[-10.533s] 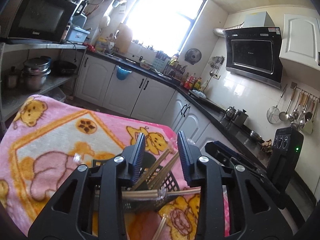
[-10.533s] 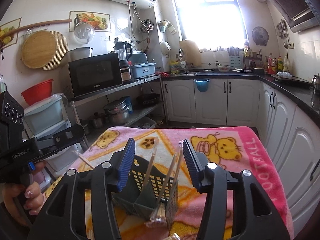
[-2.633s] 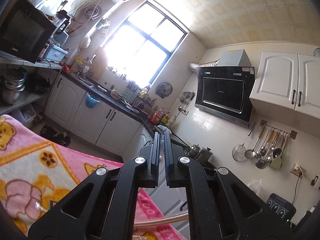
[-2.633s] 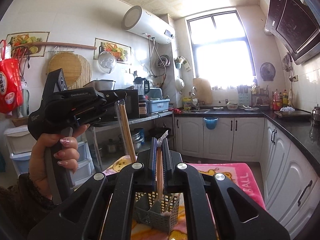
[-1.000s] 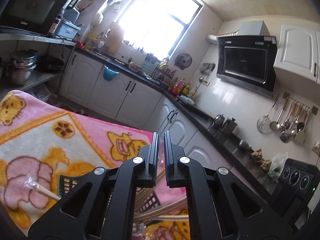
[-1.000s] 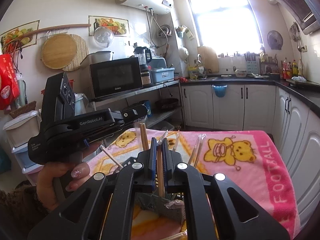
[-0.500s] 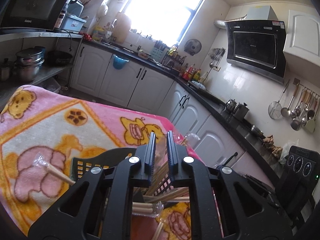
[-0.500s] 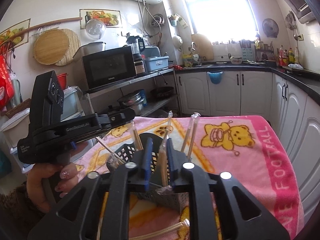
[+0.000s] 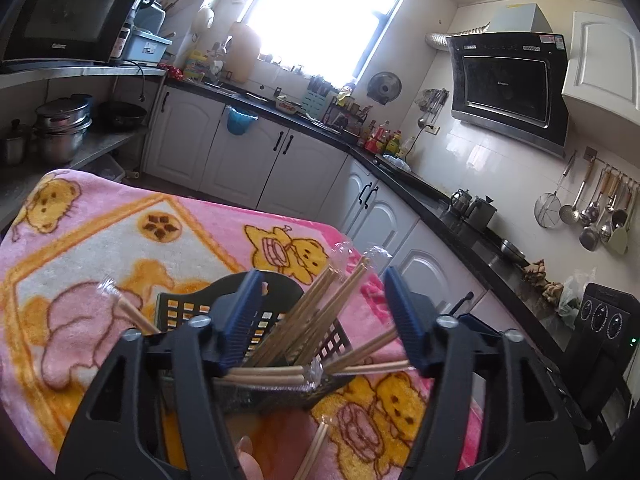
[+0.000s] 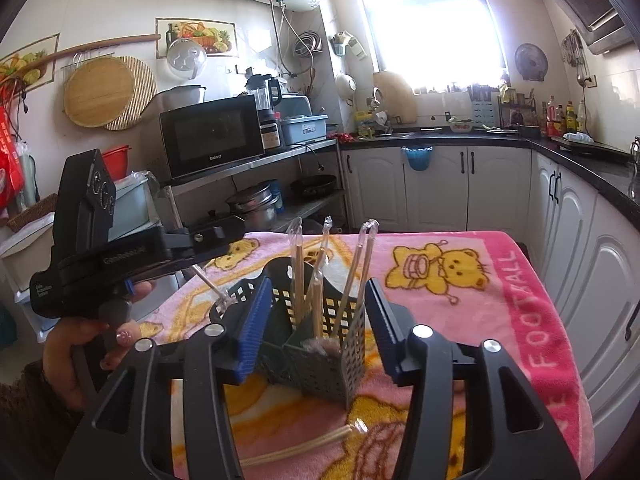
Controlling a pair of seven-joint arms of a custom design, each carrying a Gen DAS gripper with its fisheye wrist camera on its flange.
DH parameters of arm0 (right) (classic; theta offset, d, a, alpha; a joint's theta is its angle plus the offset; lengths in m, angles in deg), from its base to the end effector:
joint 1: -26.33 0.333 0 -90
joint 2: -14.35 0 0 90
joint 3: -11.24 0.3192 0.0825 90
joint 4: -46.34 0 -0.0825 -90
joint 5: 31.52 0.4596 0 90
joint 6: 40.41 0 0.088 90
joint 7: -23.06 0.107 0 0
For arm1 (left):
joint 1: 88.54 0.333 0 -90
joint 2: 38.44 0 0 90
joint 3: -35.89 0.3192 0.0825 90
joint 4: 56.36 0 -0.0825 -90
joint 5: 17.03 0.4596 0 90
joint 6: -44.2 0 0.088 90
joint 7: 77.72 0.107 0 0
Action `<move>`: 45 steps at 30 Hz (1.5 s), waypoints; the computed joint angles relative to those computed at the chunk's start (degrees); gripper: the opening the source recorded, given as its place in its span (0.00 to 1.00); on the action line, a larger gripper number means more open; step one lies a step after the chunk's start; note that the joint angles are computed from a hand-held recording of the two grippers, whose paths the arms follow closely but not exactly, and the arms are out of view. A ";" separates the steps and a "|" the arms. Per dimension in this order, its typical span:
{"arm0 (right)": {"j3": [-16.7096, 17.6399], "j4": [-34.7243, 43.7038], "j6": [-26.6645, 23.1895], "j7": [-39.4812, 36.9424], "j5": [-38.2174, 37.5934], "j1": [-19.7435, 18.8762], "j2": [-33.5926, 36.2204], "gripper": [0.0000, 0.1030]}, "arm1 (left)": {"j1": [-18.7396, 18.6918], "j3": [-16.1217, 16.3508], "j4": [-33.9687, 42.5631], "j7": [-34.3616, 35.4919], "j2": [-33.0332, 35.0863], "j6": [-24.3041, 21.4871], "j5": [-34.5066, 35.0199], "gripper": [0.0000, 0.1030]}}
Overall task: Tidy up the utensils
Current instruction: 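Open both tools to release the chopsticks and pull back from the caddy, then move both open tools down to the last wrapped chopsticks on the blanket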
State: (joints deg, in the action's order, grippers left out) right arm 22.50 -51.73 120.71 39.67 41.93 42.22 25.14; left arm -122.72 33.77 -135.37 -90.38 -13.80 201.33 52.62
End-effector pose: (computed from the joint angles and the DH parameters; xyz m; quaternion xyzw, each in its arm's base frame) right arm 0.6742 0.2823 0.5325 -0.7468 0.3626 -0.1597 0.5341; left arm 0.6316 -0.5025 0.5432 -0.6464 0.5091 -0.5163 0.2373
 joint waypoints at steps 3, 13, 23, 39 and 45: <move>-0.02 -1.60 0.56 -0.95 0.46 0.01 -1.25 0.51 | -0.35 0.03 -1.81 -1.37 -1.50 -0.57 1.33 0.74; -1.33 -5.56 0.43 -1.87 1.04 1.30 -4.06 0.59 | 1.08 -3.04 -8.30 -6.47 -6.61 -2.44 6.66 0.90; -2.24 -8.50 -0.14 -0.39 -0.39 2.31 -5.64 0.60 | 3.04 -6.56 -13.57 -10.43 -10.08 -4.03 9.86 0.90; -2.62 -10.39 -1.30 4.94 -5.67 2.67 -5.13 0.62 | 5.27 -9.32 -20.76 -15.46 -13.33 -4.89 8.61 0.90; -2.31 -10.61 -1.71 7.13 -8.17 2.40 -4.49 0.62 | 5.96 -9.81 -23.31 -17.21 -14.18 -4.54 7.27 0.90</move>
